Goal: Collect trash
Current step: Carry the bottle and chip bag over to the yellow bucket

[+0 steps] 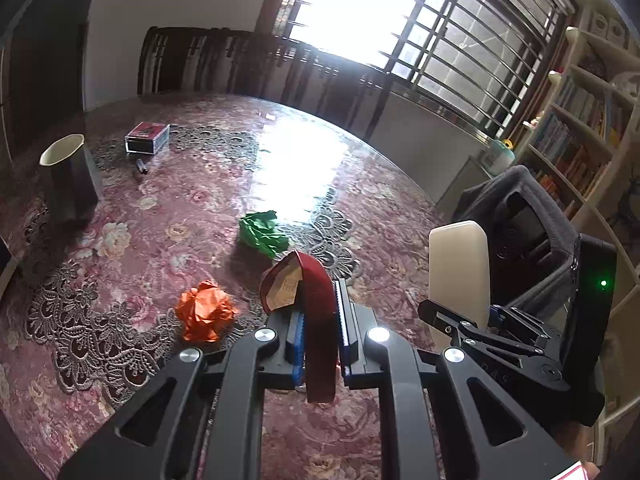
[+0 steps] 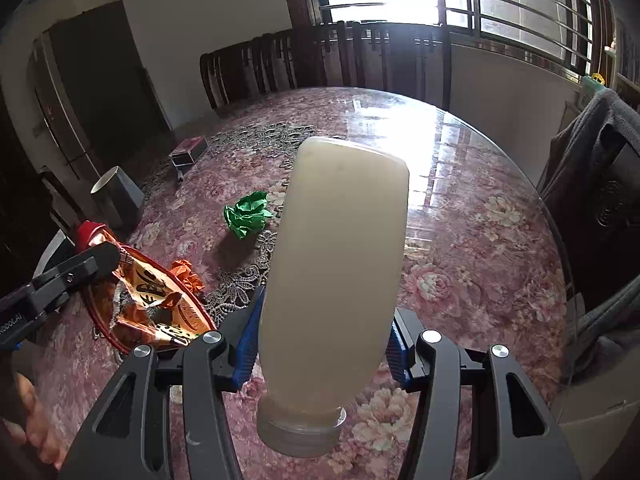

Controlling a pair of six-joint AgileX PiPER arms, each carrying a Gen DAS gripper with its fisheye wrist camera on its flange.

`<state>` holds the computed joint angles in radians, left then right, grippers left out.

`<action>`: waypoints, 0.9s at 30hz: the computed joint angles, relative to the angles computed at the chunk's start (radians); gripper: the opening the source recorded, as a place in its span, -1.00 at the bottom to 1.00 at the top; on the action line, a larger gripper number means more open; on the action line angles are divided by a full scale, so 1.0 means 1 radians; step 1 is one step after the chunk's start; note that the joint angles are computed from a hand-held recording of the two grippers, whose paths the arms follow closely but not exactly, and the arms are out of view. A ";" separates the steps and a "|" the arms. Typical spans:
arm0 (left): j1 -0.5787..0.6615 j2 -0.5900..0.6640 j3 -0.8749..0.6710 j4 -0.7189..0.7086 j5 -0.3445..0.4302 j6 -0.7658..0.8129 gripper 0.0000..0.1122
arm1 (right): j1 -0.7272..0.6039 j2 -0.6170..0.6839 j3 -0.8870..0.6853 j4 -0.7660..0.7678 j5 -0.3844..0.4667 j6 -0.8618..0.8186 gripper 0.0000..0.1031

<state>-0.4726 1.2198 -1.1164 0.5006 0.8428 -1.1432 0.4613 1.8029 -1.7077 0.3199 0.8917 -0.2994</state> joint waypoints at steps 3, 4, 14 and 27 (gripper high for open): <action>-0.067 0.050 -0.042 -0.005 -0.004 0.008 -0.75 | -0.057 -0.090 0.095 0.033 -0.014 -0.030 0.00; -0.090 0.069 -0.060 -0.008 -0.007 0.011 -0.75 | -0.082 -0.119 0.123 0.045 -0.013 -0.042 0.00; -0.373 0.396 -0.418 -0.060 -0.016 0.091 -0.76 | -0.503 -0.402 0.373 0.180 0.060 -0.279 0.00; -0.680 0.974 -1.175 -0.106 0.220 0.068 -0.75 | -1.302 -0.381 0.554 0.221 0.250 -0.852 0.00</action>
